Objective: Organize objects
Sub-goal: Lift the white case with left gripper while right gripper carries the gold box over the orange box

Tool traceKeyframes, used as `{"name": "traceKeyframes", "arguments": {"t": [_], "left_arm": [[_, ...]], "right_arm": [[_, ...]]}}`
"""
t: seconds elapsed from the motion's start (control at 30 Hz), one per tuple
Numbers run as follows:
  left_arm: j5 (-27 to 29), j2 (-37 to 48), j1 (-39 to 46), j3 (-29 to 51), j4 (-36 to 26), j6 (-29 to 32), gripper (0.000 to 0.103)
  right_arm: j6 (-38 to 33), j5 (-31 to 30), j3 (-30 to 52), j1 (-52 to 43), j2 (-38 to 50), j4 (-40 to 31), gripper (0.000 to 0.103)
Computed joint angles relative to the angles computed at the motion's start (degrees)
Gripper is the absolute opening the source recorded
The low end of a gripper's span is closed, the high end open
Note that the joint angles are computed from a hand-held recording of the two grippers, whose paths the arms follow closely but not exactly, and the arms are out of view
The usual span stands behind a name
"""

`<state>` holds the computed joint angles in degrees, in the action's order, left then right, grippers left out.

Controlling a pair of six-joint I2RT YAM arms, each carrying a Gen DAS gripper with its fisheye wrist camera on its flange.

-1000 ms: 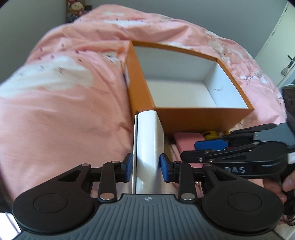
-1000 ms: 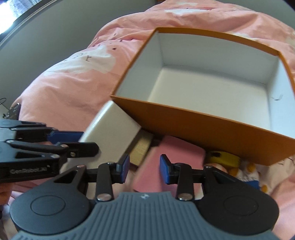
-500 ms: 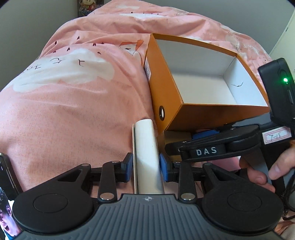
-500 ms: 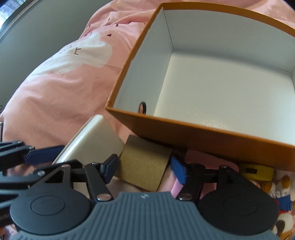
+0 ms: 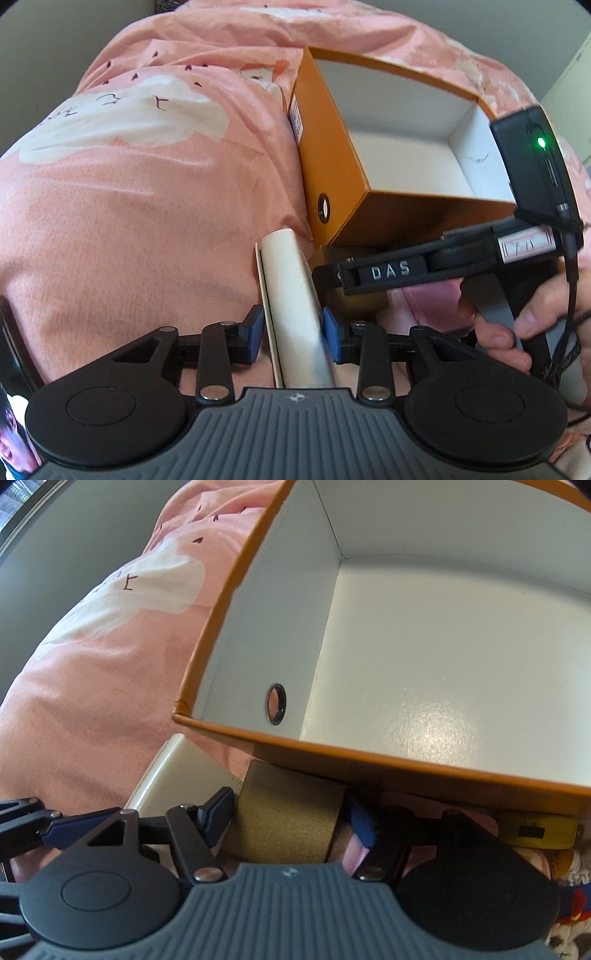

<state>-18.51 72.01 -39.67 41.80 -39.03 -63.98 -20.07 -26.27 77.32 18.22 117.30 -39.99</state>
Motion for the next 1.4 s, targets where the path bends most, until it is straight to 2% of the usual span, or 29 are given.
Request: {"name": "traceKeyframes", "arguments": {"t": [0.27, 0.47, 0.7, 0.8, 0.93, 1.1, 1.23, 1.4], "left_arm": [[-5.58, -0.92, -5.08, 2.22, -2.99, -3.43, 0.035], [-11.93, -0.56, -9.38, 6.96, -6.27, -4.21, 0.033], [-17.86, 0.65, -11.92, 10.67, -4.54, -1.73, 0.032], [-20.31, 1.35, -12.31, 11.6, -1.37, 1.37, 0.032], [-20.09, 2.75, -9.73, 12.29, 5.26, 7.44, 0.032], [-18.81, 6.13, -5.54, 14.79, 9.78, 14.77, 0.032], [-16.77, 9.02, -0.7, 16.95, 13.01, 19.53, 0.032], [-14.03, 14.55, 5.07, 20.96, 15.0, 22.47, 0.032]], "right_arm": [[-2.74, -1.83, -6.98, -2.74, -9.38, 2.03, 0.066], [-3.8, -6.38, -8.21, -8.17, -16.35, -0.65, 0.066], [-5.62, -11.0, -7.46, -14.01, -23.12, -3.3, 0.066], [-6.13, -12.31, -6.33, -15.89, -24.56, -4.21, 0.066], [-5.98, -12.15, -4.75, -17.36, -25.39, -3.58, 0.066], [-4.35, -11.26, -1.25, -18.98, -23.94, -1.78, 0.066], [-1.63, -9.93, 1.58, -19.51, -21.04, 0.63, 0.066], [3.03, -7.45, 7.08, -18.5, -14.37, 3.47, 0.066]]}}
